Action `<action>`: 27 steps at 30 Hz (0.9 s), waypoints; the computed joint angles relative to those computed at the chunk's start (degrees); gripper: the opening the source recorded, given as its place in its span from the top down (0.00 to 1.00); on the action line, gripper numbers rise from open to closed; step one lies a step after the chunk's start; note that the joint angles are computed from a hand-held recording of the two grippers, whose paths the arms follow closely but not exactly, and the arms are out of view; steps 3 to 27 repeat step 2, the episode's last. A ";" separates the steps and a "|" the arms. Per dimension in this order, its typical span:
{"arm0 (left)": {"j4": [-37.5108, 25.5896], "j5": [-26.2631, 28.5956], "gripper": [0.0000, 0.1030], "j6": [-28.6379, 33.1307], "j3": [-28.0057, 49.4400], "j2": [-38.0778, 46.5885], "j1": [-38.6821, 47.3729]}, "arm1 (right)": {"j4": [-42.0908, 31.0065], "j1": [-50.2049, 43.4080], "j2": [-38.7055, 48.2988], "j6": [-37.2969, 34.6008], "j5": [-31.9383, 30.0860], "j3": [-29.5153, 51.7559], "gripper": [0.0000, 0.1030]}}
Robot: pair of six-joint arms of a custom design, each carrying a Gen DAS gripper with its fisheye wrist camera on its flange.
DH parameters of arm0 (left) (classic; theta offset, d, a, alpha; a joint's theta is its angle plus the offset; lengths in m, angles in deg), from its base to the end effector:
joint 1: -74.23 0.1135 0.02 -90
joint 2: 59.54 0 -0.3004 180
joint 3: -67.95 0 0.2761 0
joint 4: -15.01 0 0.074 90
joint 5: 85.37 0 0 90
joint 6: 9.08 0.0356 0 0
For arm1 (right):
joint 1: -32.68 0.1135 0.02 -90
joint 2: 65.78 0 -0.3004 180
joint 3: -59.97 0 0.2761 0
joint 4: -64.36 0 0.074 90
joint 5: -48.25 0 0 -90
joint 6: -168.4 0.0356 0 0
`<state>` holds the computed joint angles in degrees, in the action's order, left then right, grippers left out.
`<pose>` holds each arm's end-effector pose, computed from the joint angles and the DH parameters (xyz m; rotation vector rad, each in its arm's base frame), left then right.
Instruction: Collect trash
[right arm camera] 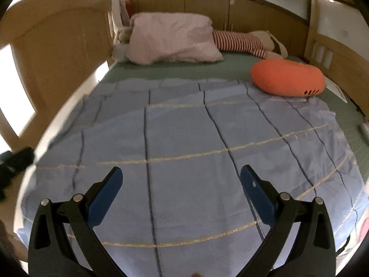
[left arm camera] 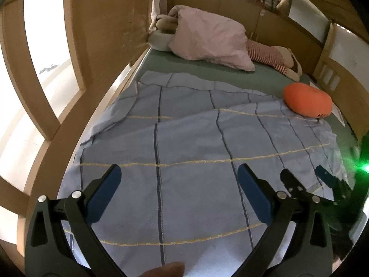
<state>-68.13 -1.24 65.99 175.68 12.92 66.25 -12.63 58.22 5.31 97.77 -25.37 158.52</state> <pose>0.2266 -0.0281 0.4782 -0.1929 2.3937 -0.0630 0.2189 0.0935 0.4427 -0.0020 2.3890 0.0186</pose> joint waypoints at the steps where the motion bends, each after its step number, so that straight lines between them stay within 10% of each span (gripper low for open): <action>1: 0.17 -0.36 0.03 0.20 -0.12 -0.02 -0.03 | 0.46 -0.85 0.66 -1.27 0.20 -1.34 0.03; 27: 0.24 -1.76 0.03 0.14 -0.34 -0.16 -0.64 | 1.19 -1.29 1.01 -1.91 0.36 -2.35 0.03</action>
